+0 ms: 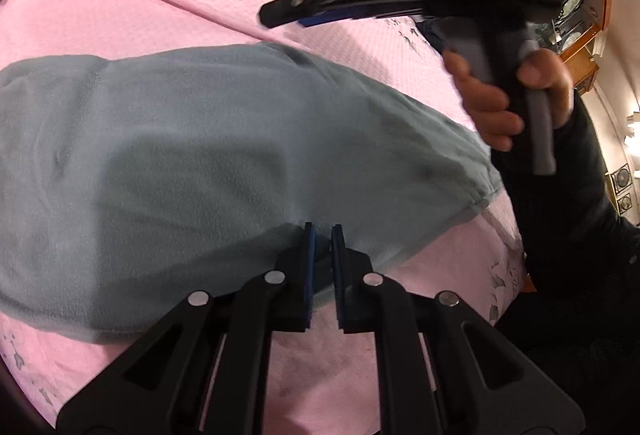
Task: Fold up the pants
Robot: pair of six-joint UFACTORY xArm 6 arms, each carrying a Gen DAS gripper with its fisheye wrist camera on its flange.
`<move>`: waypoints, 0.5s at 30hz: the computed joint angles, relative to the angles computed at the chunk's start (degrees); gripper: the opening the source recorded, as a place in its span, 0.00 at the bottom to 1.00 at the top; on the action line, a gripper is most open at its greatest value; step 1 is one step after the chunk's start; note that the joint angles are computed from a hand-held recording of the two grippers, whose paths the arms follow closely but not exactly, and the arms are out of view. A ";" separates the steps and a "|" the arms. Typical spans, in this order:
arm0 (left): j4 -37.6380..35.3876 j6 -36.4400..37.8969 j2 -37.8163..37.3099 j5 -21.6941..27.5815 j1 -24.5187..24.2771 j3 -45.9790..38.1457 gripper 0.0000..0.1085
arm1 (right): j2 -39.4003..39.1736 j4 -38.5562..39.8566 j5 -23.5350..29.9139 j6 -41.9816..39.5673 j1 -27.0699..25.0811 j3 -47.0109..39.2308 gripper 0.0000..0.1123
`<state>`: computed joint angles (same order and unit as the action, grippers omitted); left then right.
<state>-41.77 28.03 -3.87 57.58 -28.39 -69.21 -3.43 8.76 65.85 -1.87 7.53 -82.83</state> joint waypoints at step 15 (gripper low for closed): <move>-3.01 3.43 1.05 1.64 0.80 -0.70 0.08 | -3.35 -6.82 1.80 -2.93 5.59 6.61 0.37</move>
<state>-44.78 31.46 -2.82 59.23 -27.59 -69.92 -6.78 1.94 67.65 -4.81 13.11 -76.22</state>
